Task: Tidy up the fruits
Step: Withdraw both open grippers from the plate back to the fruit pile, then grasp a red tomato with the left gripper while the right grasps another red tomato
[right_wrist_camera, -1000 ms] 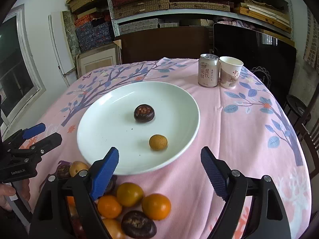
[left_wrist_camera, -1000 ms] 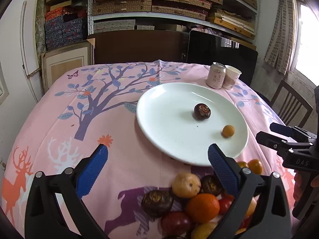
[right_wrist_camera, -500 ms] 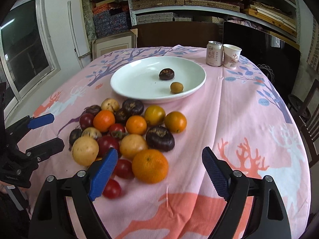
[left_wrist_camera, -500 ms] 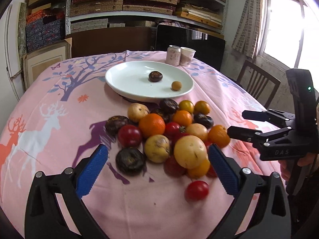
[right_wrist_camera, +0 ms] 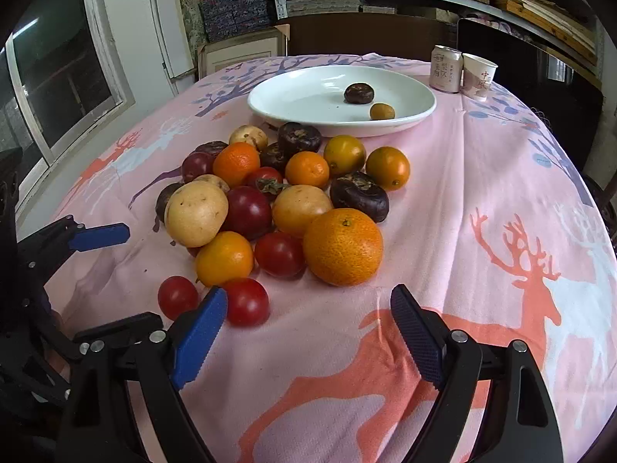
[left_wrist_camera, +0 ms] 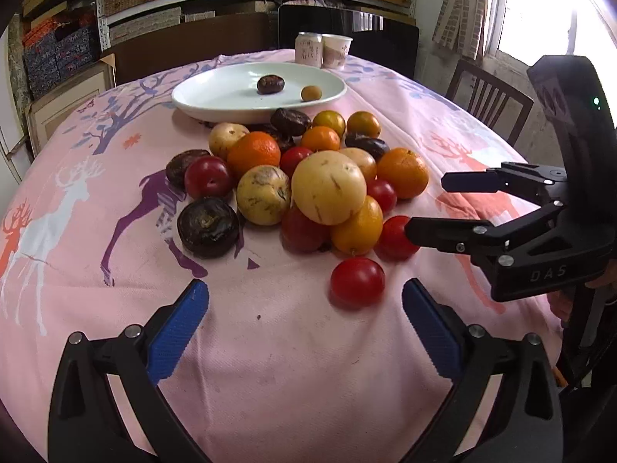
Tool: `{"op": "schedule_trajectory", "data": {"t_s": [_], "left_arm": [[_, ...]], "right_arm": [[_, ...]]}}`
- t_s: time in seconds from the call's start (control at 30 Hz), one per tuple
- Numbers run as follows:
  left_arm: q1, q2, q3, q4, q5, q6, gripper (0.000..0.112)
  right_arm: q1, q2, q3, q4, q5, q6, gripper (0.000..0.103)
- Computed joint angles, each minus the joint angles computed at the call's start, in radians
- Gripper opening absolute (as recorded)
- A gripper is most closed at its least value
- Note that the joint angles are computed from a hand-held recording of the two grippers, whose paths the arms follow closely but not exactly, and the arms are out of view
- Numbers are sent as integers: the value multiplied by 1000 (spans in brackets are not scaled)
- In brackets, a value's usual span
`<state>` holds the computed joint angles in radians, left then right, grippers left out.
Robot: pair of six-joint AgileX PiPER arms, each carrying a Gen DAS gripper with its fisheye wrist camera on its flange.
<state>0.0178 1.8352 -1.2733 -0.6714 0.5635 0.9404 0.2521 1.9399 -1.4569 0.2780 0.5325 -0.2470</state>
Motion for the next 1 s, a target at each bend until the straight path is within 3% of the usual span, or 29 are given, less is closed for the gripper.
{"op": "schedule_trajectory", "data": {"t_s": [0.17,0.27,0.33,0.43,0.57,0.73,0.8,0.9,1.0], "left_arm": [[-20,1,4,34,-2,14,98],[-48,34,-41,139,-6,-93,98],[-60,69,-94,204,32,-166,98],[-74,84,-116,241,38,-202,98],[-64,94,-138,172,64,-133,74],[-49,89,-133,100,75,-75,45],[-51,81,-119,92,70,-54,36],[-81,56,-79,131,20,-49,30],[-81,47,-64,101,22,-2,30]], "right_arm": [[11,41,-54,22,56,-26,87],[29,75,-95,-40,74,44,87],[47,78,-99,-100,68,105,87],[54,70,-85,-138,54,150,81],[33,44,-34,-55,9,101,68],[1,16,24,137,-19,-76,49],[-4,10,33,230,-4,-180,27],[40,-6,59,127,-61,-124,27],[30,-9,67,186,-65,-159,27]]}}
